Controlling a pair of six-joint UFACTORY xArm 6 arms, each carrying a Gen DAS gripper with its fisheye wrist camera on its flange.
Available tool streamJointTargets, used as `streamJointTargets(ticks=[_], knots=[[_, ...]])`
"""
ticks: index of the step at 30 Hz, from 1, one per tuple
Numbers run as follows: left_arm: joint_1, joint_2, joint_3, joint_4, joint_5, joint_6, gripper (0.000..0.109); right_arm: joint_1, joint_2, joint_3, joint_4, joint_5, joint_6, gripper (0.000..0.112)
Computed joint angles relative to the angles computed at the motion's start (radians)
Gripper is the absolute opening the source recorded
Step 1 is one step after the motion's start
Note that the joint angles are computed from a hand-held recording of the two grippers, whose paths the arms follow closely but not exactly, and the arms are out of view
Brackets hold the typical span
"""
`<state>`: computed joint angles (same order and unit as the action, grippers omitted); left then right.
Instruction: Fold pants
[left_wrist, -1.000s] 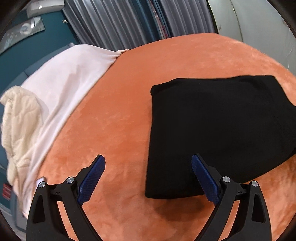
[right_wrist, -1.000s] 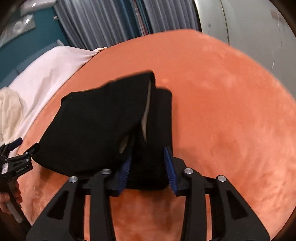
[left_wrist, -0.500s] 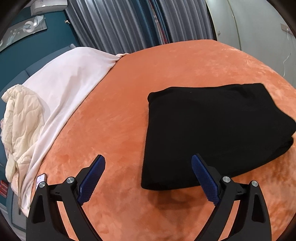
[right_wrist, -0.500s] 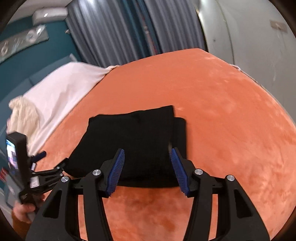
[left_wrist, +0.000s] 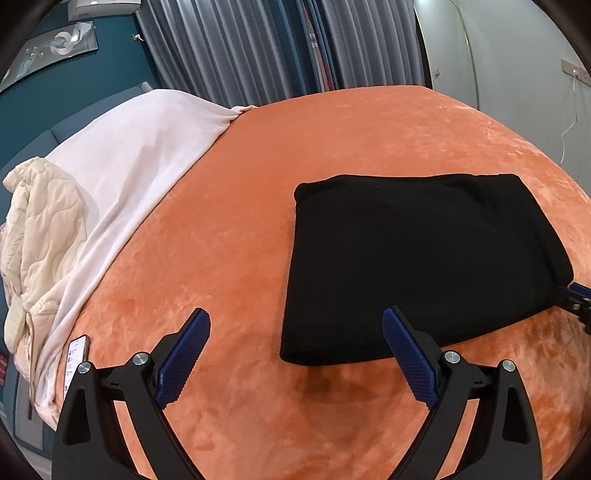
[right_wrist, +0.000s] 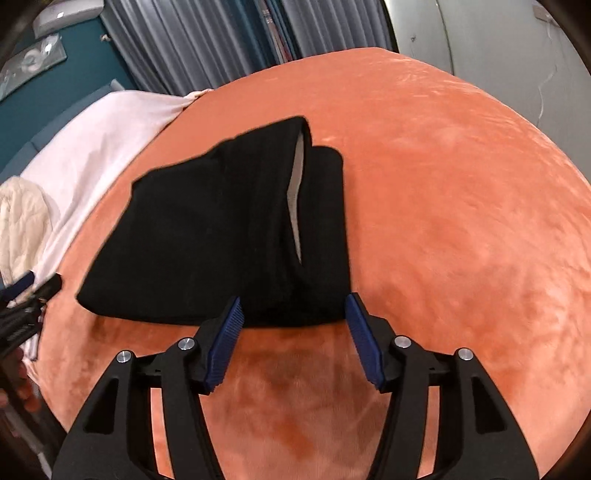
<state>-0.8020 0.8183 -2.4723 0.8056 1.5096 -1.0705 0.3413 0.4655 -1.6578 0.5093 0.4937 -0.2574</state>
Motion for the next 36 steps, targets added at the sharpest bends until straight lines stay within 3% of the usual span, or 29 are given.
streamJointTargets(ticks=[4,5,7,11,14,17,20,22,25,29,31,33,36], knots=[[0.004,-0.005,0.015,0.001,-0.012,-0.003,0.093,-0.002,-0.077,0.085,-0.017,-0.050,0.008,0.058],[0.005,-0.002,0.011,-0.001,-0.010,-0.003,0.093,-0.005,-0.095,0.105,-0.039,-0.060,0.026,0.072],[0.008,-0.006,0.021,-0.007,-0.017,-0.007,0.093,-0.010,-0.129,0.150,-0.059,-0.091,0.048,0.087],[0.024,-0.106,0.193,-0.014,-0.082,-0.065,0.093,-0.028,-0.167,0.196,-0.117,-0.122,0.078,0.088],[0.058,-0.247,0.418,-0.055,-0.204,-0.131,0.092,-0.057,-0.171,0.189,0.013,-0.067,-0.010,0.088],[0.092,-0.355,0.591,-0.096,-0.304,-0.183,0.092,-0.081,-0.168,0.192,0.032,-0.035,-0.013,0.090],[0.091,-0.392,0.650,-0.067,-0.265,-0.192,0.092,-0.098,-0.161,0.190,0.025,-0.019,0.003,0.090],[0.091,-0.412,0.680,-0.059,-0.255,-0.190,0.092,-0.108,-0.155,0.174,0.092,0.007,-0.035,0.092],[0.116,-0.458,0.746,-0.092,-0.319,-0.198,0.092,-0.119,-0.124,0.109,0.184,0.070,-0.082,0.095],[0.148,-0.471,0.770,-0.131,-0.410,-0.198,0.092,-0.097,-0.020,-0.066,0.087,0.145,-0.018,0.095],[0.163,-0.463,0.773,-0.150,-0.481,-0.183,0.092,-0.085,0.061,-0.192,0.075,0.205,-0.036,0.095],[0.197,-0.432,0.766,-0.246,-0.581,-0.125,0.092,-0.085,0.119,-0.263,0.071,0.199,0.015,0.095],[0.222,-0.401,0.758,-0.332,-0.662,-0.100,0.092,-0.124,0.202,-0.371,0.201,0.295,0.063,0.095]])
